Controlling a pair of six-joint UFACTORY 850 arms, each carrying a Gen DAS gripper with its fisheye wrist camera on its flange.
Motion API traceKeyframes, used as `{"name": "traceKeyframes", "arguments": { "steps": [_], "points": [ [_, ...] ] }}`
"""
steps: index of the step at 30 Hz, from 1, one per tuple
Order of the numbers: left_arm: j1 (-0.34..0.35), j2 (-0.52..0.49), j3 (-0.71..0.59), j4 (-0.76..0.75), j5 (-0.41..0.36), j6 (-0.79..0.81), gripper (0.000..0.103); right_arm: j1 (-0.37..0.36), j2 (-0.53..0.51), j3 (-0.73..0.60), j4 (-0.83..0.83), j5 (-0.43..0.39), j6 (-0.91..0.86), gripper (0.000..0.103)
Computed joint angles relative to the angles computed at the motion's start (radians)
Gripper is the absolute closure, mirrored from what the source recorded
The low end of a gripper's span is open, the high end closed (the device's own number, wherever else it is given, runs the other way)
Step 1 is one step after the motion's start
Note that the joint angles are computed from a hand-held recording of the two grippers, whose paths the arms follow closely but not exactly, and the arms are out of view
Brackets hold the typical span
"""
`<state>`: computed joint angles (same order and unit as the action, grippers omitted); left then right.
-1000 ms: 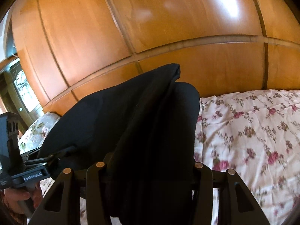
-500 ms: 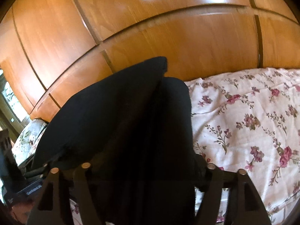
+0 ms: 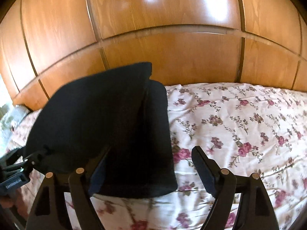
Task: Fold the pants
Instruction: 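Lower the bundle onto the bed and open both tools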
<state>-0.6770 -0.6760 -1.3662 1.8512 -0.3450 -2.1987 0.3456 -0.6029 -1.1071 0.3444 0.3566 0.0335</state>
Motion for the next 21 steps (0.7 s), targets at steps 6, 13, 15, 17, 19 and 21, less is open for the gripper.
{"name": "traceKeyframes", "arguments": {
  "steps": [6,13,15,17,19,21],
  "points": [
    [-0.005,0.011,0.009,-0.015,-0.009,-0.009,0.027,-0.014,-0.019,-0.002,-0.054,0.008,0.148,0.006],
    [-0.041,0.032,0.047,-0.118,-0.074,0.050,0.027,0.043,0.043,0.052,0.300,0.027,-0.171,0.006],
    [-0.052,0.046,0.065,-0.133,-0.086,0.078,0.028,0.050,0.058,0.073,0.318,0.024,-0.155,0.006],
    [-0.063,0.059,0.077,-0.207,-0.097,0.148,0.028,0.061,0.088,0.108,0.328,0.036,-0.125,0.006],
    [-0.077,0.073,0.100,-0.269,-0.103,0.203,0.028,0.077,0.114,0.139,0.368,0.043,-0.134,0.006],
    [-0.090,0.095,0.138,-0.284,-0.090,0.196,0.028,0.096,0.145,0.184,0.321,0.058,-0.063,0.006]
  ]
}}
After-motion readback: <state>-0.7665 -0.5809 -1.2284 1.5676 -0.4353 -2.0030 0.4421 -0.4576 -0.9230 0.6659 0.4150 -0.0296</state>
